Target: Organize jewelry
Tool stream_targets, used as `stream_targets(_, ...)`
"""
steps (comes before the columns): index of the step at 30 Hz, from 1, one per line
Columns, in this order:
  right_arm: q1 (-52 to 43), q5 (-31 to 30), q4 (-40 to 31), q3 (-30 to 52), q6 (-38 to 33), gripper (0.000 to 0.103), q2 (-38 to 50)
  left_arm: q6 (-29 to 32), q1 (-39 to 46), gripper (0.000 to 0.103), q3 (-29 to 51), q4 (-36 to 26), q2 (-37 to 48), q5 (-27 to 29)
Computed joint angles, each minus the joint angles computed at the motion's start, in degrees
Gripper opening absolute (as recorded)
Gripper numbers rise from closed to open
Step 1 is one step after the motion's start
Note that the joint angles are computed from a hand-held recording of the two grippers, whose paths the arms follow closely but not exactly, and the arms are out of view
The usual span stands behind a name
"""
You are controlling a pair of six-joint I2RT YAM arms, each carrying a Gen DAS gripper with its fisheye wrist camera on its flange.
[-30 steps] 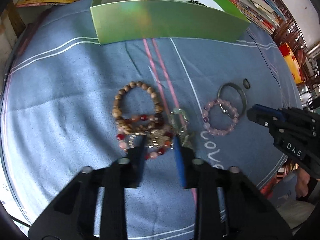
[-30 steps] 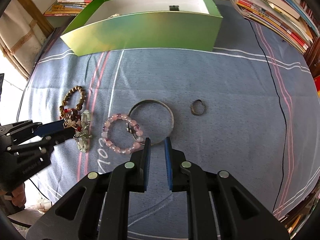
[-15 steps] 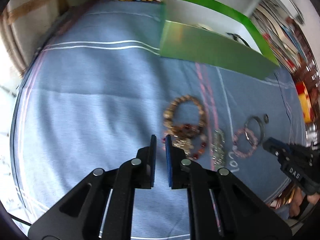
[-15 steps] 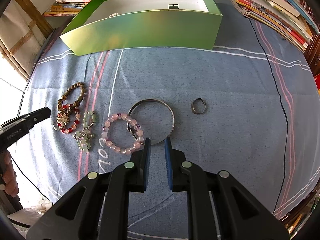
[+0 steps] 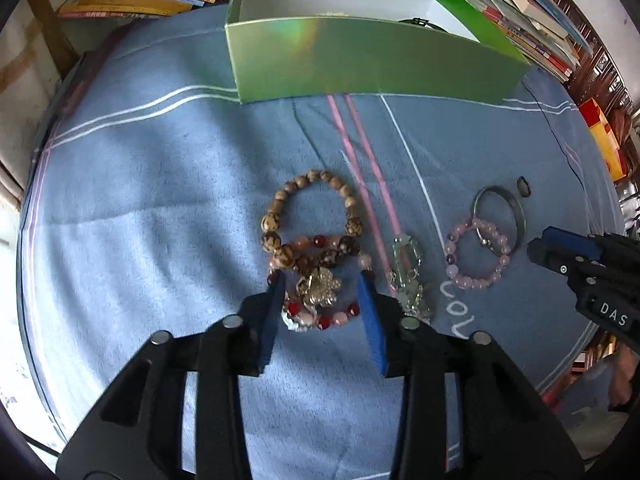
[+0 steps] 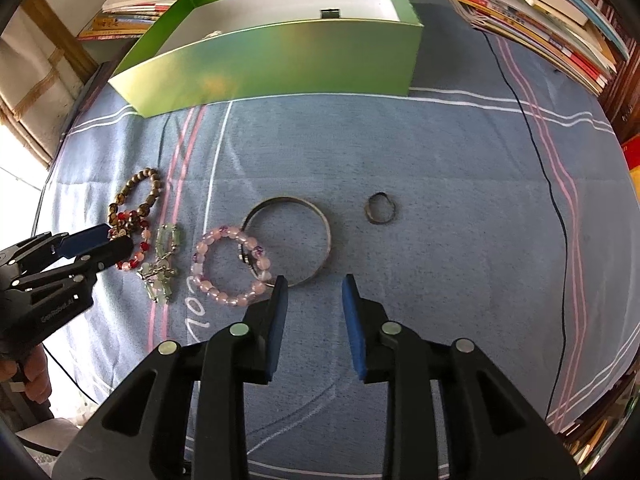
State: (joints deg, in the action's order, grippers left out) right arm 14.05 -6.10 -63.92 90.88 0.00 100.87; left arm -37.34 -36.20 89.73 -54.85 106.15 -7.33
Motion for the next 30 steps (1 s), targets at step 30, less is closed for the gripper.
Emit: stream_targets(30,-8.61,-1.81,1.31,-0.66,1.18,0.028,0.17,-7.15,3.09,0.056,-12.17,-1.38,-9.93,-2.05)
